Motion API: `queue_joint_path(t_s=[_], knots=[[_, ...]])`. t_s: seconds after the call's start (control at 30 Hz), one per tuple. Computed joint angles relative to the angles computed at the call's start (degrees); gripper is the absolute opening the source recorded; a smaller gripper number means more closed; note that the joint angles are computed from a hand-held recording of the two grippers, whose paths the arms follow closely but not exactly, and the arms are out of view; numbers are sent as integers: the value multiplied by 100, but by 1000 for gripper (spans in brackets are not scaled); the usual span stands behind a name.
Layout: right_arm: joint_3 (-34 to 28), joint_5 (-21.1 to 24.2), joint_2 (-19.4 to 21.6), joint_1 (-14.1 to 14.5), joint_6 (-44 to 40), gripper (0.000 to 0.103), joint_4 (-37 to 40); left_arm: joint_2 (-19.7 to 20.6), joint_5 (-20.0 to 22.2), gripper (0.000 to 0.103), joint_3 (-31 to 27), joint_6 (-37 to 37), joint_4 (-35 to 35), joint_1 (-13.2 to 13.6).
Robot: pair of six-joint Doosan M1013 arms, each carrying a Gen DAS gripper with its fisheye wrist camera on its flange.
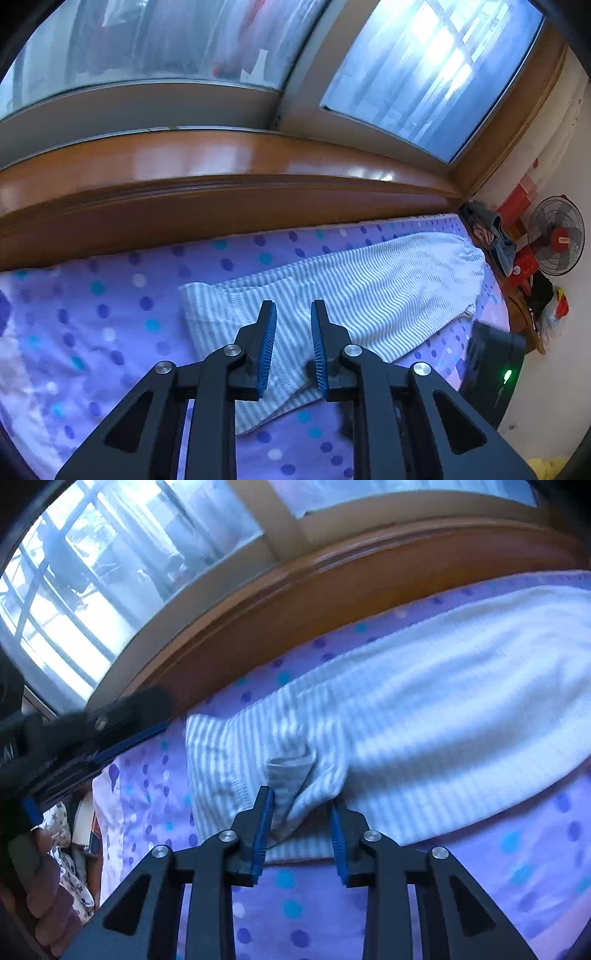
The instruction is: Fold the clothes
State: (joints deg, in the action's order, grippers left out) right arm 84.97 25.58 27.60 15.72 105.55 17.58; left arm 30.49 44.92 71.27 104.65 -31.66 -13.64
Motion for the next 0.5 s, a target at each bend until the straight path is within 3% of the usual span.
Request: queue_joint_path(t_s=[0.07,0.17,0.27,0.5], knots=[[42,-67,-89,24,557,31,-718,12,50,21,16,-89,126,25],[85,-283,-152,77,716,31,-1142,131,225,21,-46,-275,219,65],[-18,-258,-112,136,197,30,-1114,301,389,21,-141,-515,434,75],[-339,331,225,241,120,30,-1581,453,509,21,-174,-338,215,152]])
